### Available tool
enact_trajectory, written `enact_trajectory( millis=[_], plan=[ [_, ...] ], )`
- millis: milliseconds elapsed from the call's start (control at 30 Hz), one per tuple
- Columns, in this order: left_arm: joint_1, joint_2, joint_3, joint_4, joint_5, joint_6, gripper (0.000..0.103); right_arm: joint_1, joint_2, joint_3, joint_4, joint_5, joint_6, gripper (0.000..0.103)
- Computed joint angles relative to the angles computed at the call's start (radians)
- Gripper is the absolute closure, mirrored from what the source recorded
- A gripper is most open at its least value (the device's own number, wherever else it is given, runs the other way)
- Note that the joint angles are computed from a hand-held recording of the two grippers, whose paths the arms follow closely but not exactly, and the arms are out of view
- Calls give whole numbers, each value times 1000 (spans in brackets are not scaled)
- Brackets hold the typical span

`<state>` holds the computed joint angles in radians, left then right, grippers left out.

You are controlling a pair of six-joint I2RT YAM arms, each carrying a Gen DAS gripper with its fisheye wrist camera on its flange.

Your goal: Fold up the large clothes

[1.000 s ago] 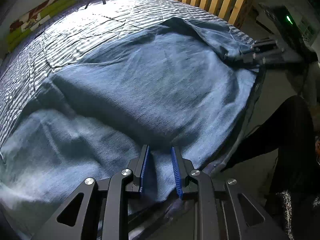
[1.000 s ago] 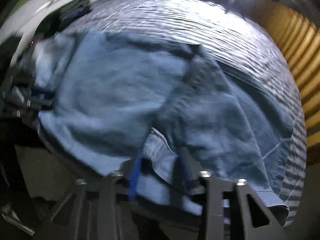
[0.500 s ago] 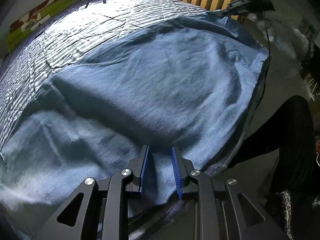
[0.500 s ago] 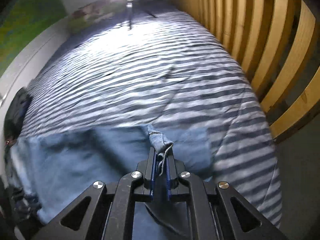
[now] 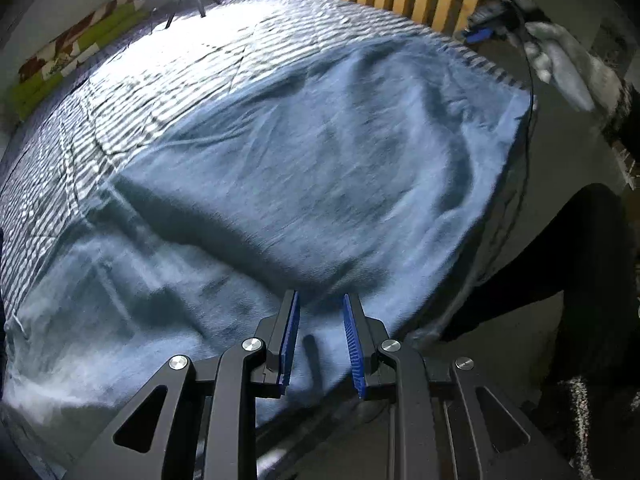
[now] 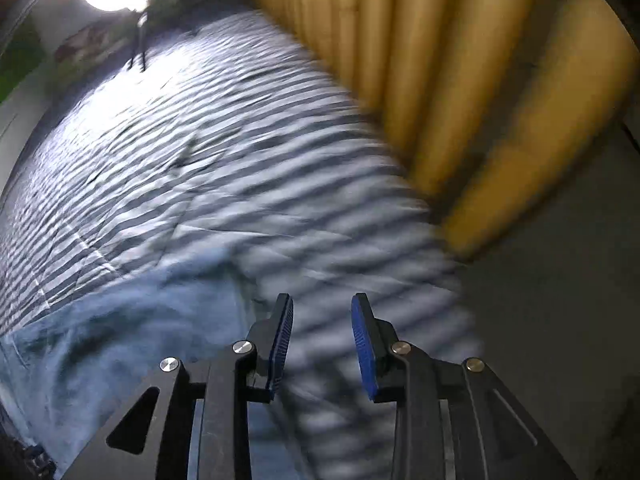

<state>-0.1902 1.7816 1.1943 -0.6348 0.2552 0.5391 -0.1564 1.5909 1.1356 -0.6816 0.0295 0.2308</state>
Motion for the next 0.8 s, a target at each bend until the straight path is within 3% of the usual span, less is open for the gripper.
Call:
enact_trajectory(
  millis=[200,300,433,500,600,700,800],
  plan=[
    [-41,-41,-51,41,24,-19,78,14,-449,-325,-109,-81,2,75],
    [-70,-37,-83,86,-4,-36,78,122,-567,-416,-106,-59,56,75],
    [-40,-8,-64,42,72,-114,78,274,-489,-435,-111,126,91,72],
    [-24,-74,-103,26,81,-95,77,284,-469,-410,-150,180,122,62],
    [60,-237,-197,6,105,-50,74,375,-497,-336,-235,276,196,62],
    [271,-347,-236,-51,159,10,72,548,-490,-241,-274,300,261,62],
    [571,-335,-209,-80,169,91,72,766,-396,-133,-217,296,315,62]
  ],
)
